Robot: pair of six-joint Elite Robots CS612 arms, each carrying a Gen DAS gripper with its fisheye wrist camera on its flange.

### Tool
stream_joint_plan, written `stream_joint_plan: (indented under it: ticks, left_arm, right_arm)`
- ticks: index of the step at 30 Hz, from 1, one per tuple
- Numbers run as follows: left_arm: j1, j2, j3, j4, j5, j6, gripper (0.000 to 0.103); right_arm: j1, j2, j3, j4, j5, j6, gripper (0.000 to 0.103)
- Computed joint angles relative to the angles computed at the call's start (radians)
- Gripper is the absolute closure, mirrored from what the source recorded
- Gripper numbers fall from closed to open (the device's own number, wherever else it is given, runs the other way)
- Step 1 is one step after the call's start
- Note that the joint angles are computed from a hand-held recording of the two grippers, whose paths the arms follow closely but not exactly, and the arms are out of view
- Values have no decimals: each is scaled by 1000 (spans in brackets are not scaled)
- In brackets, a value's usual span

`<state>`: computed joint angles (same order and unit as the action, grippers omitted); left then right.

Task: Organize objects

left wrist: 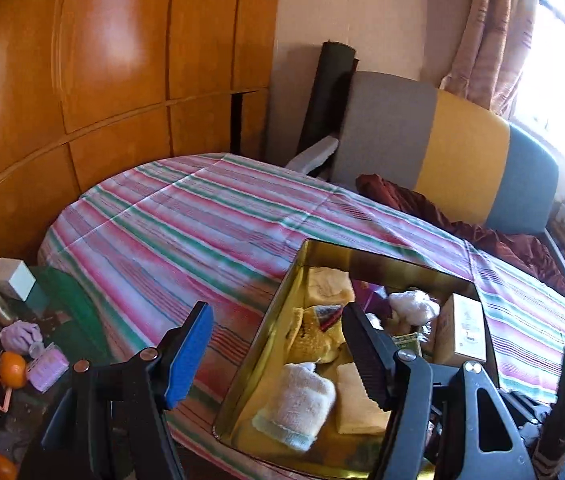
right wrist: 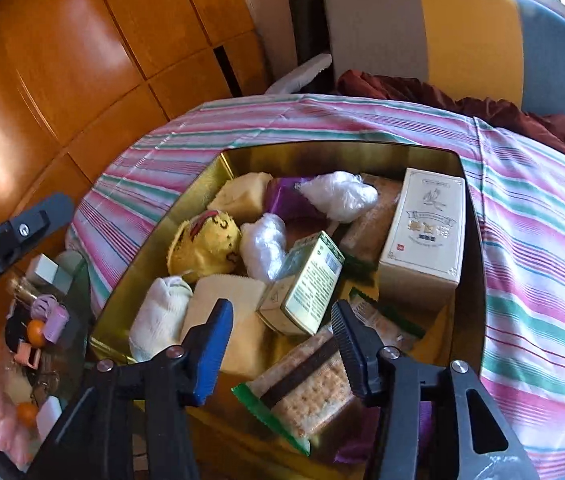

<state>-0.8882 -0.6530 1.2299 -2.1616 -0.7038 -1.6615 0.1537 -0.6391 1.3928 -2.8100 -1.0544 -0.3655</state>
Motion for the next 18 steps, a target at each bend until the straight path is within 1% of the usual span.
stream_joint_plan:
  ticks: [1,2,4,6,8,9,12,13,15,18]
  left_arm:
    - [0,-1,2,0,-6,-1,35]
    - [0,-1,1,6,-15,0,35]
    - [1,0,-4,22,-28,-1,35]
    - [0,1,-9,44,-41,-7,35]
    - [0,2,-13,55,-58,-2,35]
    - [0,2,-15,59,-66,7,35]
    - [2,5,-27,72,-98,40,35]
    - [1,7,-36,90,-105,41,35]
    - [-1,11,-47,119,-116,33,35]
    - [-5,9,-44,121,-112,28,35]
  right_arm:
    - [2,-4,9,-20,-19,1,38]
    - [3,-7,17,-40,-28,4,26]
    - [3,-15,32,-72,-40,9,16]
    - [4,-22,45,-97,-54,3,14]
    - [7,-29,57,-122,-82,-1,6]
    - [8,-32,61,-133,-95,-1,4]
    - [7,-39,74,-167,-119,5,2]
    - [6,-41,77,-173,-123,9,0]
    - [6,-44,82,-184,-134,19,0]
    - [6,-47,86,-199,-153,31,0]
